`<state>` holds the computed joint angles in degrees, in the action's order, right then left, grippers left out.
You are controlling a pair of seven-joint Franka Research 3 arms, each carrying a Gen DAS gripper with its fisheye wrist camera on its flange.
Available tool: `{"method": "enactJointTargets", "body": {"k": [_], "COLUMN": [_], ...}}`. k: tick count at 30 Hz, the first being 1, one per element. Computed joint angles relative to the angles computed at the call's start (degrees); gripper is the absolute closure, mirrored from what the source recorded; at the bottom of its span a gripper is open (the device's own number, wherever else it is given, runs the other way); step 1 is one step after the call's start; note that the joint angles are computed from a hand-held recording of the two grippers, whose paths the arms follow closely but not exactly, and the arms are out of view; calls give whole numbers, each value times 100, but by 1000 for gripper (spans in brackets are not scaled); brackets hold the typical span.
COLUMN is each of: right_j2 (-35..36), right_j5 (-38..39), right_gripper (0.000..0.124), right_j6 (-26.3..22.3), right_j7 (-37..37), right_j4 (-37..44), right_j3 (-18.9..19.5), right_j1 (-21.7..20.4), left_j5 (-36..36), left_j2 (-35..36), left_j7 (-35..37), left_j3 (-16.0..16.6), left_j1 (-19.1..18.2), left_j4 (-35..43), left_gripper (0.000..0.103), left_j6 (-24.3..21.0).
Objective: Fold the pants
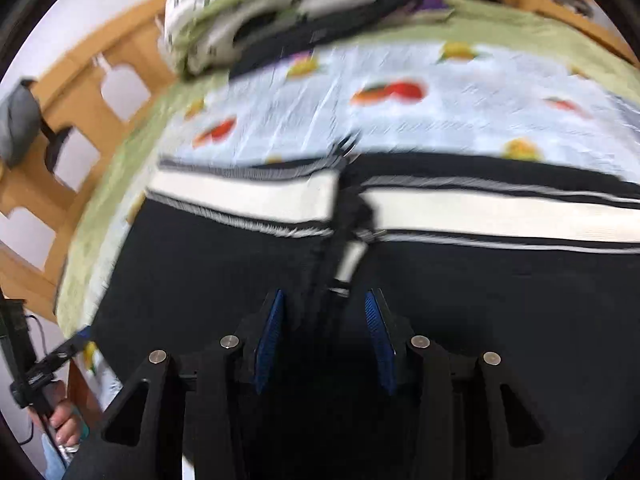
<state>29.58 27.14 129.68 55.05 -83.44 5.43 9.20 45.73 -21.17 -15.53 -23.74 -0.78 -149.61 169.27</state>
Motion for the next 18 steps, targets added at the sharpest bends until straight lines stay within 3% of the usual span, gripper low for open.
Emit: {"method": "enactJointTargets", "body": {"k": [2,3,5,6,8,10,12,13,16,18], "right_j2": [22,52,-201,-313,-389,-225,-31,-165,-534,-1061], "right_j5": [-30,-262,481,958,1241,554,-81,21,-180,121], "right_gripper": [82,98,110,111,111,109,91,91,89,88], "right_j6": [410,348,620,723,695,590,488,696,637,1022], "right_j7": [-41,11,-482,-777,-969,-398,101,-138,-145,-310], "right_j4": [-79,21,-242,-365,-383,-244,-163,-384,-707,-1337], "right_j3": [-18,-38,292,432,415,66,-185,-71,-74,-81], "right_j1": [133,213,-127,-305,-348,0,240,134,48,-32], "left_j5": [153,260,371,508,611,744,686,691,540,310], "left_j2": [-58,-74,-87,-111,-91,13,119,123,38,57], "left_j7": [-122,-218,-324,-484,-596,-754,-768,-817,-917,-921], "left_j3": [-73,-139,-213,-328,-448,-705,-920,-1113,-1686,-2096], "left_j1": [123,227,356,531,738,1126,1393,1624,2311,2773], "left_j4": [-55,-69,-78,-89,-87,-23,44,59,16,27], "left_gripper": [30,30,30,30,30,30,30,30,30,30], "left_j6": [126,218,362,517,732,1074,1260,1409,1856,2034]}}
